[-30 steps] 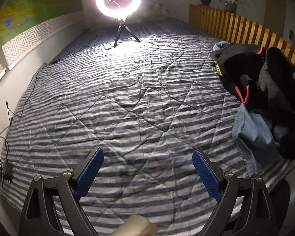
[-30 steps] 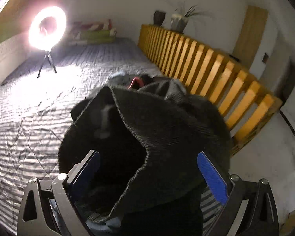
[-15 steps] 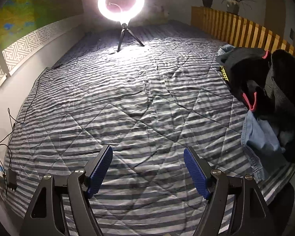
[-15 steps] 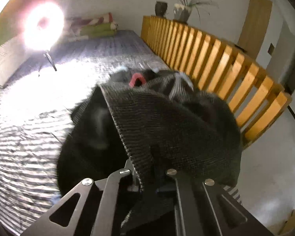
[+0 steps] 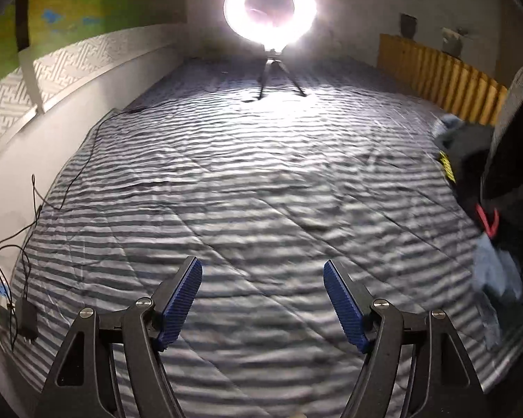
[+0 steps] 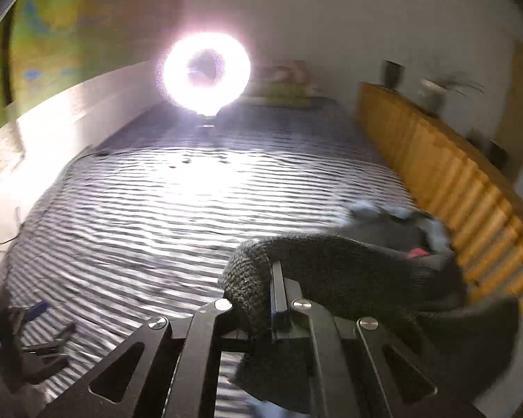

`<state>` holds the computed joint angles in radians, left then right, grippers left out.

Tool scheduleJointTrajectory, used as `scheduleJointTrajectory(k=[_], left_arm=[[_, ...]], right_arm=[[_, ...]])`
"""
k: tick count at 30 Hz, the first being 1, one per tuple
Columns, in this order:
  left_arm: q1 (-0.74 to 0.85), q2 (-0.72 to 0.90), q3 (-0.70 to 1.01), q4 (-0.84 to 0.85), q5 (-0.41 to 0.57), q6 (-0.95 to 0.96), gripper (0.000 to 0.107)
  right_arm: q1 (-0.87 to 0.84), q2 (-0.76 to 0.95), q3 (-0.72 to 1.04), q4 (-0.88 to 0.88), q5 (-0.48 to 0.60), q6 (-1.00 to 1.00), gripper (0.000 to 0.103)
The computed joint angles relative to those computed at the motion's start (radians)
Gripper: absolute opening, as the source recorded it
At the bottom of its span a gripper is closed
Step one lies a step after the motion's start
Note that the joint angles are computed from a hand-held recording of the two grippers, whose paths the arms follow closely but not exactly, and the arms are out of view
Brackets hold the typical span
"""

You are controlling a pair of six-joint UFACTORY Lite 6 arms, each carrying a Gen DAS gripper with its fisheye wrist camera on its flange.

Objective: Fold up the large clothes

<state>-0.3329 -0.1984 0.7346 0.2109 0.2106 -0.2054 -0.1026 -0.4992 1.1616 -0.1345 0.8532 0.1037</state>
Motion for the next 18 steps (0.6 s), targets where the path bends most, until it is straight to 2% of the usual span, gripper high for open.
scheduleJointTrajectory(k=[3,8,12,15,18], left_arm=[[0.124,0.102,0.067,-0.267,-0.047,0.314,0.076],[0.281,0.301,0.205,-0.738,-0.088,0.837,0.076],[0.45,0.473,0.332,-1.133,-0.025,1.256,0.076],[0.564,0.511,0.37,-1.381,0.019,1.549,0.076],[0.656,0.546,0.407,-1.45,0.042,1.648,0.076]], right_arm=[[0.27,0.165,0.099,-0.135,-0.013,0.248,0.005],[0.569,0.517,0.374,-0.248,-0.019,0.444,0.005],[0.679,0.798,0.686,-0.199,0.0,0.419,0.005],[0.718,1.036,1.0,-0.139,0.05,0.365,0.005],[0.715,1.285,1.314,-0.042,0.153,0.273,0.009]])
